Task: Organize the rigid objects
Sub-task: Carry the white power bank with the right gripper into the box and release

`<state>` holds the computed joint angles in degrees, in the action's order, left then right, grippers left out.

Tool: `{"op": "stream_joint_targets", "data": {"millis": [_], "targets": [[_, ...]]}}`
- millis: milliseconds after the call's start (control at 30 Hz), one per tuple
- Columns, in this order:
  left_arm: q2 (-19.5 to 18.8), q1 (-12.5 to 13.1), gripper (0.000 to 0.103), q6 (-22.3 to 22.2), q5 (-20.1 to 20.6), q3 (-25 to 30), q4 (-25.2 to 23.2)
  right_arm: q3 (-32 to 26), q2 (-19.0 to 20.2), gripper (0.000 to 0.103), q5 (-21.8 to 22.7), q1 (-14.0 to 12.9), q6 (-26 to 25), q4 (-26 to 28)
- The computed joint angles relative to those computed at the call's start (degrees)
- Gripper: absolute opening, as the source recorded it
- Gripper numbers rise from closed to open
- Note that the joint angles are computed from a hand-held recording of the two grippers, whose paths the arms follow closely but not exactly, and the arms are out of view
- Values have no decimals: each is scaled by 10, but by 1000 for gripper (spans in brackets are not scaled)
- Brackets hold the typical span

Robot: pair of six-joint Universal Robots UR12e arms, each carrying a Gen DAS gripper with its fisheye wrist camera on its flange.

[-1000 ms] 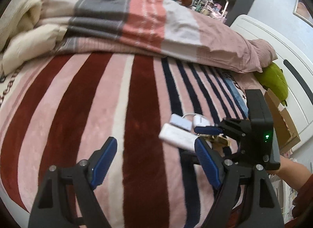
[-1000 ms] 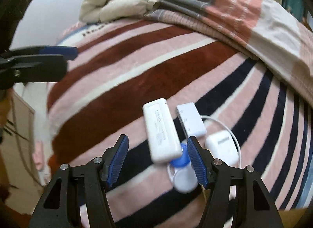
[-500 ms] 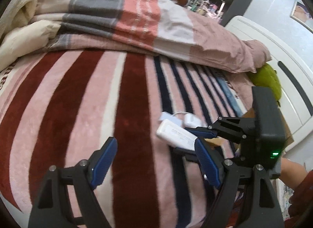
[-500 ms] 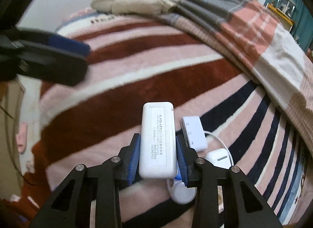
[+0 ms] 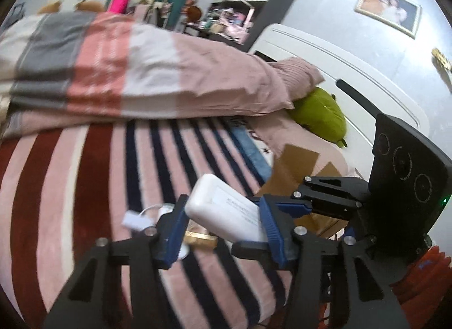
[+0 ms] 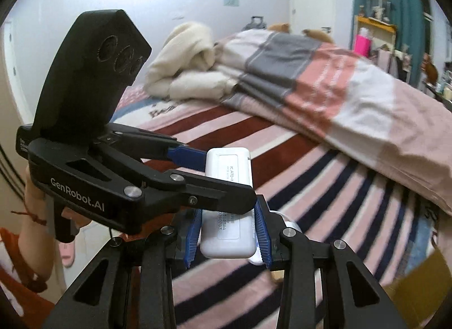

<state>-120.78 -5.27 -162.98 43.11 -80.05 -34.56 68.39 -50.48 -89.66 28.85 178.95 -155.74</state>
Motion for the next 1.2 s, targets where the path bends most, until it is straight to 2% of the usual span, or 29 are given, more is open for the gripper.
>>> {"op": "stream_joint_targets", "data": {"millis": [200, 333, 467, 633, 833, 900, 933, 1000, 1067, 1200], "targets": [[-14, -44, 46, 45, 3, 49, -57, 81, -58, 31, -33, -18, 47, -42], [-35, -81, 46, 92, 15, 100, -135, 131, -95, 31, -61, -32, 83, -48], [-61, -111, 46, 131, 42, 153, -222, 172, -125, 31, -76, -49, 127, -31], [-81, -140, 46, 160, 109, 194, -287, 193, -141, 31, -68, -68, 165, 22], [-84, -150, 46, 162, 155, 201, -301, 204, -149, 31, -60, -74, 176, 55], [-85, -150, 50, 162, 160, 204, -303, 202, -149, 31, -68, -72, 176, 62], [-84, -149, 56, 160, 158, 202, -301, 200, -149, 31, -73, -70, 175, 67], [-76, -146, 63, 152, 153, 189, -279, 196, -148, 34, -77, -68, 174, 77], [-68, -141, 66, 149, 145, 178, -261, 194, -147, 44, -83, -65, 173, 77], [-47, -123, 70, 134, 126, 149, -214, 188, -145, 45, -95, -59, 170, 61]]}}
